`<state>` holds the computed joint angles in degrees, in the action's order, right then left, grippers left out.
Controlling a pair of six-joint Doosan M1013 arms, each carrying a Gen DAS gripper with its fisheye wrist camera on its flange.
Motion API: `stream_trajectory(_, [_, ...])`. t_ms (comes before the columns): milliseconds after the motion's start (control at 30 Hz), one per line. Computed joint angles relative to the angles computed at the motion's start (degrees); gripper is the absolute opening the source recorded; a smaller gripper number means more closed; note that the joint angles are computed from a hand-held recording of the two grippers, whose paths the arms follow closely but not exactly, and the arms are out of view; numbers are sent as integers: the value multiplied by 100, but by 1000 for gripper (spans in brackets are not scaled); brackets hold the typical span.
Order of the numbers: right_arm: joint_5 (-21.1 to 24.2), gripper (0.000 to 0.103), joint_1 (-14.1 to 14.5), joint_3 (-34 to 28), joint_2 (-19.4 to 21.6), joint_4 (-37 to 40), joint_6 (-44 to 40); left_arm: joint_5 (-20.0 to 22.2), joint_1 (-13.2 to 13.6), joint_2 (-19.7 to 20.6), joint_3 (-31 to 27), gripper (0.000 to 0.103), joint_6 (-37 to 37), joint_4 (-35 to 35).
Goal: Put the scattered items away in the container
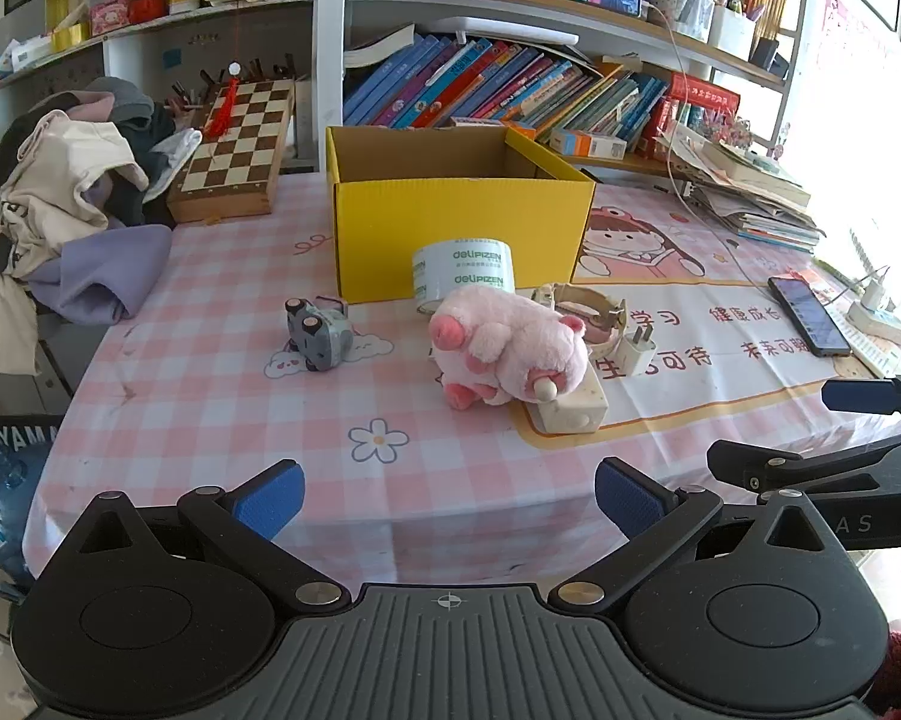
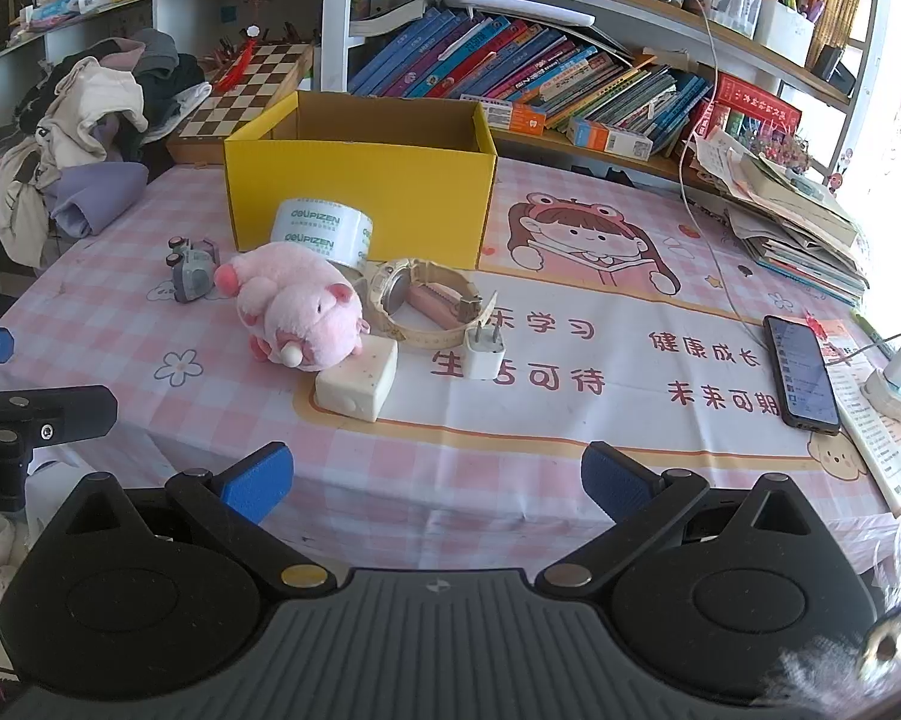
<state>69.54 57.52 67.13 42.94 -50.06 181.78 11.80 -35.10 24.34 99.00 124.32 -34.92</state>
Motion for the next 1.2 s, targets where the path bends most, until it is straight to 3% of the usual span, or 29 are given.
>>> stream_trajectory(200, [-9,103,-6,19,-18,6,-5,3,-12,-1,-9,103,-240,232])
stream_trajectory(1200, [-79,103,-27,-3,-4,74,-90,177,-4,32,-62,103,-44,102])
